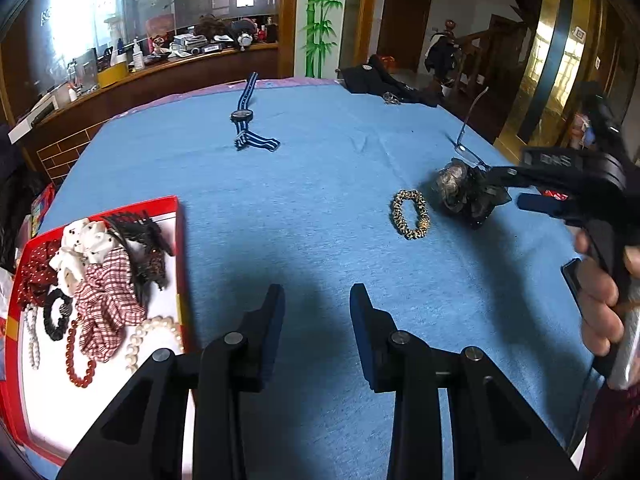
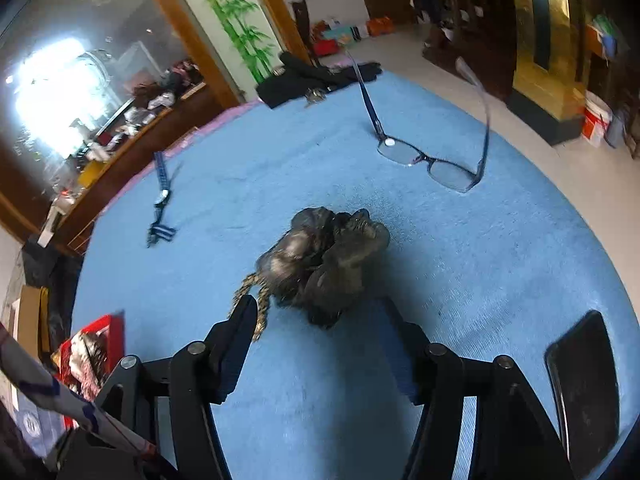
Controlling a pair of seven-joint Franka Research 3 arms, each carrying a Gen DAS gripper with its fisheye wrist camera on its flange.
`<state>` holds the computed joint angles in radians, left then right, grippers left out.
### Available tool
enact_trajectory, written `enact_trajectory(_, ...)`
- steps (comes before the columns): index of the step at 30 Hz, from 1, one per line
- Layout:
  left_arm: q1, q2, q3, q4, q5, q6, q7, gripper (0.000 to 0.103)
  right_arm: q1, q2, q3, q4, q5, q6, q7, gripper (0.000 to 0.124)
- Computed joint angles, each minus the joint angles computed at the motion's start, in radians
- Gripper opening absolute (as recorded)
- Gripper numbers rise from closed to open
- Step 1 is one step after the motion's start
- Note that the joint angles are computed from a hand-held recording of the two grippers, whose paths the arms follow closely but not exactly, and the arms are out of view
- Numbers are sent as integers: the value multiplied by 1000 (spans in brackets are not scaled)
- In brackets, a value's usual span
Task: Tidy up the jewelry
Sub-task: 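Move the right tool to the grey sheer scrunchie and grasp it, then grasp the gold leopard-print bracelet with the left tool while the right tool holds the scrunchie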
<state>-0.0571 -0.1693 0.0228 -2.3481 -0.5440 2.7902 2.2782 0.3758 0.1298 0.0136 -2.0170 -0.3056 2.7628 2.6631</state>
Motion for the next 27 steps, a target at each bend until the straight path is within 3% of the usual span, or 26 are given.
enact_trajectory(8,22,48,-22,42,37,-20,-44,34,11,176,-21,179,118,-56,-117,64)
enact_trajectory(9,25,54,-27,49,42,-23,-49,36,14,190,-27,186,123,-53,-133,57)
enact_trajectory(10,28,60,-33,55,51,-21,-59,38,14,199,-30,191,132,-57,-153,24)
enact_trajectory(13,34,95,-55,90,87,-28,-102,38,31,181,-56,151,135,-5,-159,14)
enact_trajectory(17,41,163,-90,167,121,-68,-168,38,83,113,-127,75,-10,82,-33,13)
enact_trajectory(23,55,296,-154,332,171,-185,-267,38,49,73,-114,8,-39,166,-7,13)
enact_trajectory(27,54,378,-181,426,259,-206,-368,36,61,48,-138,-13,-96,186,48,14)
